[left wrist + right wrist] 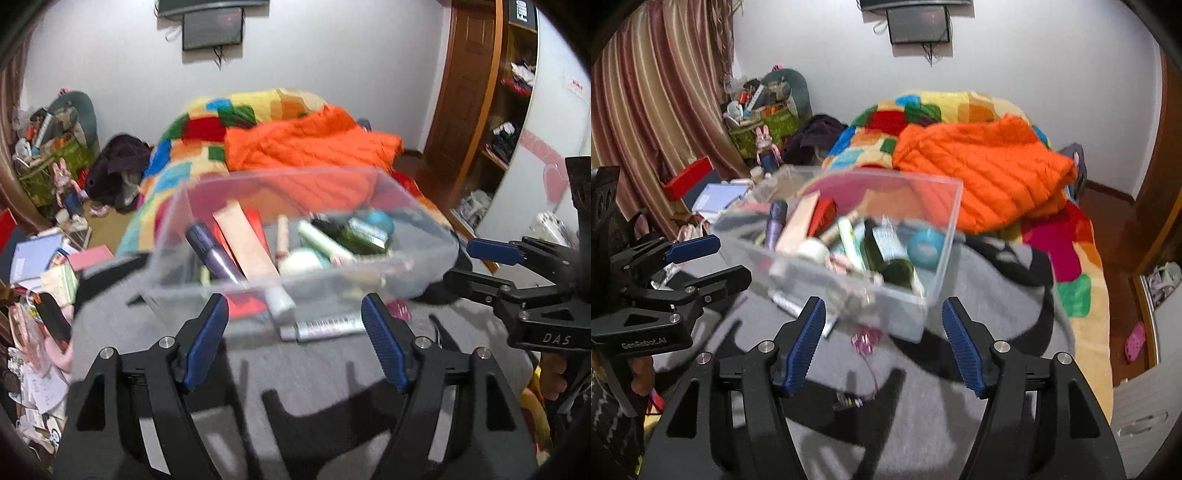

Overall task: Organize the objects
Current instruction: 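Grasp the white ointment tube with left tool while right tool grasps pink hair clip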

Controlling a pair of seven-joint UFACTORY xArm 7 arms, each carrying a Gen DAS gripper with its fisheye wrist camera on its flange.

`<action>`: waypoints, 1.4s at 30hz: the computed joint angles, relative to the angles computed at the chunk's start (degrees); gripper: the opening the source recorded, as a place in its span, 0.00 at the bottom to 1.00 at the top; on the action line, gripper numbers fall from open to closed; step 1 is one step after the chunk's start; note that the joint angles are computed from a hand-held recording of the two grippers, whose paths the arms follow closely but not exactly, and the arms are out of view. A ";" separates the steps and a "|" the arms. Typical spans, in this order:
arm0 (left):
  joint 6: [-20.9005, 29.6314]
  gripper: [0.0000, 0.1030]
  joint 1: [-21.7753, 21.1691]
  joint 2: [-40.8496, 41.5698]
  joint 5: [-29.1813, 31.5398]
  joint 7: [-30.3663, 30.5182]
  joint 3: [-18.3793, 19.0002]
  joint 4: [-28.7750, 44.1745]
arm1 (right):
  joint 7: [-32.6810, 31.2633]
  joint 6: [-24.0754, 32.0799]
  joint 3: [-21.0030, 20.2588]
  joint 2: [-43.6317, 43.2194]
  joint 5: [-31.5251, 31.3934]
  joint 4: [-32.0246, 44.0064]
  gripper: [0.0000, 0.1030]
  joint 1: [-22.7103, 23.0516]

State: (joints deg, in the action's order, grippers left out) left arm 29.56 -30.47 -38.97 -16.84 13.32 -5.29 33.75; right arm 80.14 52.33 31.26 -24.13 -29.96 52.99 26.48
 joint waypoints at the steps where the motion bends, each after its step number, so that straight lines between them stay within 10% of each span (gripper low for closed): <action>1: 0.53 0.72 -0.22 0.06 -0.01 0.11 -0.01 -0.41 | 0.09 -0.41 -0.15 0.15 0.58 -0.62 0.60 0.29; 7: 3.53 0.72 0.04 2.02 1.09 0.32 -0.91 -0.89 | -0.95 -3.86 -1.89 4.39 2.60 -2.00 0.57 1.85; 16: 6.71 0.72 1.43 7.81 2.58 1.60 -2.39 3.01 | -3.63 -4.84 -5.22 8.48 2.85 -1.10 0.22 4.03; 42: 9.08 0.51 -1.44 5.64 -1.09 10.63 -3.93 3.51 | -0.72 -6.86 -2.74 -3.72 8.43 -9.40 0.22 2.48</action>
